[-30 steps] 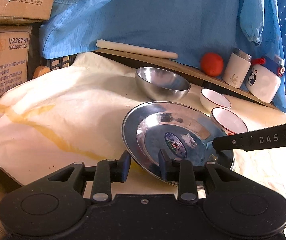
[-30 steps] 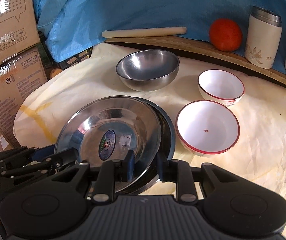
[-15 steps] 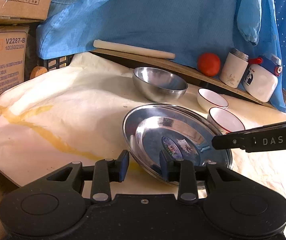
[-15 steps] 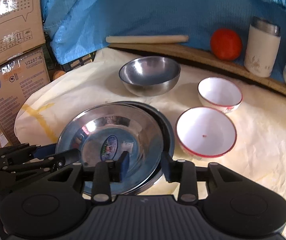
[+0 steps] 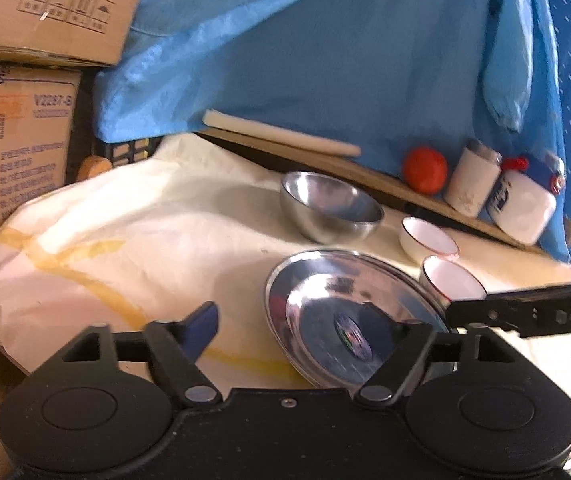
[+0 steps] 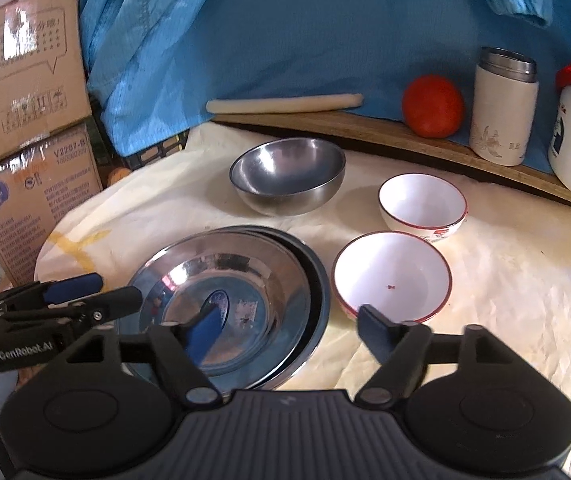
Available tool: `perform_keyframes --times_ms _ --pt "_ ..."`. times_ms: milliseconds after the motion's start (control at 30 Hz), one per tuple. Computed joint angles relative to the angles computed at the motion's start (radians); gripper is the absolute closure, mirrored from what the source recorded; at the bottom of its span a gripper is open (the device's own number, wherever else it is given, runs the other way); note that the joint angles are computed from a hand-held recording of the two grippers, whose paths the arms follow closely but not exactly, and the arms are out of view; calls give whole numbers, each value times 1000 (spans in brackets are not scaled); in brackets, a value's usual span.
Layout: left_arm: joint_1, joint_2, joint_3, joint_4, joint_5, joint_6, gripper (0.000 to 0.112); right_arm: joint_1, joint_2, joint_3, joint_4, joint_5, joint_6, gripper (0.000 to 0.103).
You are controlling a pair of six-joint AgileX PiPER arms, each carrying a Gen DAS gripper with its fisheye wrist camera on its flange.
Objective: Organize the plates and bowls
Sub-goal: 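Move both tools to the steel bowl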
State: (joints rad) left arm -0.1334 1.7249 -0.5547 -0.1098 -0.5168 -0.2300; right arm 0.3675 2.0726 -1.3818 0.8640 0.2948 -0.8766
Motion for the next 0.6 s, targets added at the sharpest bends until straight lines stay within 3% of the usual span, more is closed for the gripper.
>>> perform_keyframes --times_ms 167,367,600 --pt "30 31 -41 -17 27 2 30 -25 -6 22 192 2 -183 11" --pt "90 64 -117 36 35 -43 16 -44 11 8 349 5 -352 4" --pt "125 157 -358 111 175 -102 11 -53 105 -143 432 16 -383 2"
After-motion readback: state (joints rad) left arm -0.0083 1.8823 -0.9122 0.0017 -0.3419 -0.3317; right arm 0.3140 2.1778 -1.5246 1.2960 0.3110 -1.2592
